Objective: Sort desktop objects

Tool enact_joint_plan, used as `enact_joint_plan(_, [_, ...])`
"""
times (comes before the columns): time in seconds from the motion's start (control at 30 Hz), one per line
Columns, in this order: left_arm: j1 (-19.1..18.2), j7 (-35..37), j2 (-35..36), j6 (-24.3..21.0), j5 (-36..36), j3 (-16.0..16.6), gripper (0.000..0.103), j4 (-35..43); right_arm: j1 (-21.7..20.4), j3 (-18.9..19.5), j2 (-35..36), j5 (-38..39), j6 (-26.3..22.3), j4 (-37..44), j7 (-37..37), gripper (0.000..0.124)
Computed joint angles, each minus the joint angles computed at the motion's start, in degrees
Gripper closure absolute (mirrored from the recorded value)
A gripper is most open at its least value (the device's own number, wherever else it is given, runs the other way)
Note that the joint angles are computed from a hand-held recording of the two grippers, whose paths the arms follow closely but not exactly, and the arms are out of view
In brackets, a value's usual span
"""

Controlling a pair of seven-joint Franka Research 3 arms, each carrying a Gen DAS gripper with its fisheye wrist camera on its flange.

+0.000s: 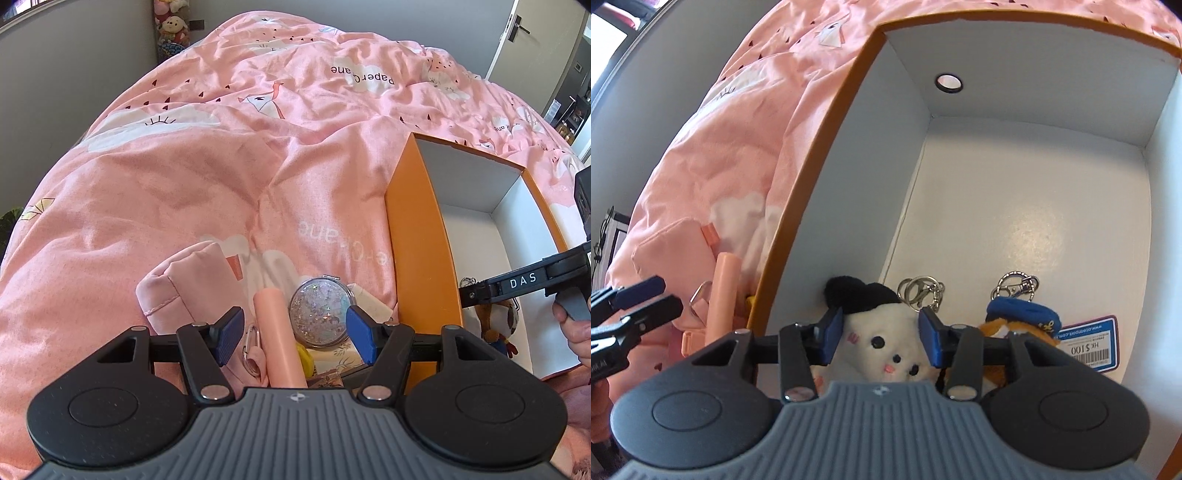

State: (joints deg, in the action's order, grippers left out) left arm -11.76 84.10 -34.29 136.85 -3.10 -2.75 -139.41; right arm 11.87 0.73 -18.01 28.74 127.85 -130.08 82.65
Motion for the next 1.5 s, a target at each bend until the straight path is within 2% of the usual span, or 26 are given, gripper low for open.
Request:
enact_joint_plan(0.17, [0.0, -0.1, -0.6, 0.4, 0.5, -0.4, 0.031, -0.4, -0.5, -0.9, -2.2, 1.0, -0.2, 0.3, -0.5, 0.075])
enact_joint_plan(0.37, [0.2, -1.0, -1.1, 0.7, 0.7, -0.3, 0.031, -1.0, -4.5, 4.3, -5.7, -18.1, -3.0, 0.7, 8.0, 0.074])
enact_joint_plan(0.53, [-0.1, -1.1, -1.9, 1.0, 0.2, 0.2, 0.031, -1.7, -3.5, 3.8, -6.9, -20.0, -5.8, -1.3, 9.0, 0.074])
enact_joint_plan(0.63, [-0.2, -1.1, -2.5, 1.1, 0.1, 0.4, 0.031, -2.0, -3.9, 5.5, -6.1, -23.6, -3.7, -2.2, 12.1, 0.071])
enact_joint_plan(0.73, [-0.2, -1.4, -3.2, 1.4, -0.1, 0.5, 0.031, -2.4, -3.5, 5.7, -4.7, -25.6, -3.5, -2.1, 13.6, 0.064])
enact_joint_plan(0.8, [-0.2, -1.6, -3.5, 1.6, -0.1, 0.5, 0.031, -2.5, -3.4, 5.9, -4.2, -27.5, -3.7, -2.3, 14.3, 0.066])
enact_joint_plan(0.9, [-0.1, -1.9, -3.6, 1.5, 0.1, 0.4, 0.031, -2.7, -2.8, 4.0, -4.8, -25.6, -4.0, -2.5, 13.4, 0.071])
enact_joint_plan(1.13, [0.0, -2.2, -3.7, 1.2, 0.4, 0.4, 0.031, -2.7, -3.0, -1.5, -5.4, -14.2, -9.4, -0.3, 6.3, 0.074])
enact_joint_plan(1.27, [-0.2, -2.4, -3.5, 1.4, 0.5, 0.3, 0.031, -2.5, -3.4, -0.4, -5.0, -12.7, -8.9, -0.4, 4.2, 0.074])
enact_joint_plan(1.5, [-0.3, -2.4, -3.5, 0.7, 0.9, 0.0, 0.031, -2.1, -3.2, 1.7, -4.5, -14.4, -7.1, -1.1, 6.1, 0.072])
